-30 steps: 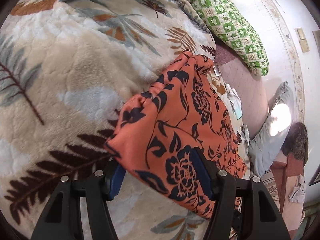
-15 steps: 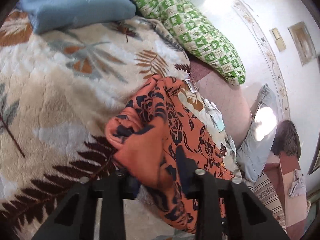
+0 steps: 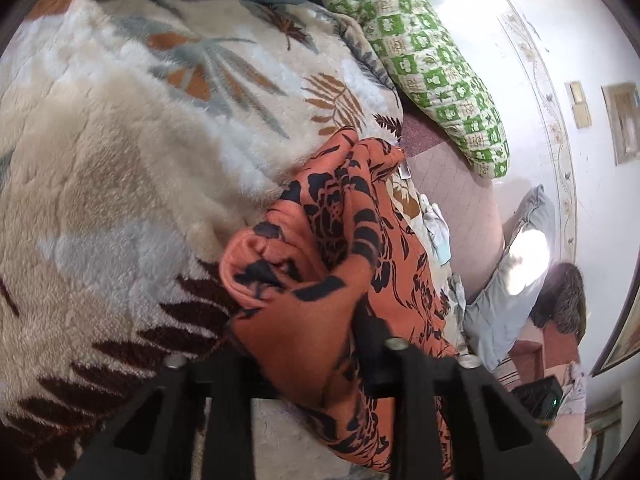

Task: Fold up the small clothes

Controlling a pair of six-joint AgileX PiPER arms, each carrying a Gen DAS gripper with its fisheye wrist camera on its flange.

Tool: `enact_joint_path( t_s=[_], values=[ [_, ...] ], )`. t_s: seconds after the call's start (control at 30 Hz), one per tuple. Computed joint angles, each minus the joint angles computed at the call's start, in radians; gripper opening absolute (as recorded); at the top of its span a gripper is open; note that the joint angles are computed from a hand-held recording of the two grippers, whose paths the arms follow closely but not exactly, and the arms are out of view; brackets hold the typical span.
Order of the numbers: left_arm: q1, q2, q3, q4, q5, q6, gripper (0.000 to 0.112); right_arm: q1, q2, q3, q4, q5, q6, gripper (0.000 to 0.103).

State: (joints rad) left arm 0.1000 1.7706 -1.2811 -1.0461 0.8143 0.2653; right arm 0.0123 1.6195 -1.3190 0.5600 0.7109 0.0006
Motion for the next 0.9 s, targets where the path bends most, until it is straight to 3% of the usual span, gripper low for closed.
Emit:
enact_joint_path(
  t_s=[0.1,0.27,0.33,0.47,0.57,0.73,0.9],
  values=[
    [0.001,-0.012,0.0,-0.032,-0.002,0.041,0.016,-0.025,0.058,0.022,0.187,-0.022,-0.104,0.03],
    [-0.018,-0.066,-0.015,-0.083,-0.004,0.14,0.012,-0.135,0.14,0.089,0.515,0.058,-0.278,0.027],
    [-0.044,-0.094,-0.029,-0.075,-0.017,0.175,0.012,-0.136,0.14,0.092,0.517,0.062,-0.272,0.027],
    [-0.122,-0.155,-0.064,0.008,-0.052,0.193,0.012,-0.124,0.13,0.112,0.483,0.024,-0.27,0.011],
    [-0.186,-0.181,-0.093,0.063,-0.069,0.186,0.012,-0.152,0.15,0.109,0.495,0.048,-0.271,0.0],
    [-0.294,-0.172,-0.196,0.199,-0.059,0.081,0.012,-0.178,0.165,0.072,0.449,0.115,-0.24,0.0],
    [-0.415,-0.125,-0.338,0.349,-0.035,-0.06,0.012,-0.303,0.169,0.085,0.519,0.28,-0.285,0.001]
  ],
)
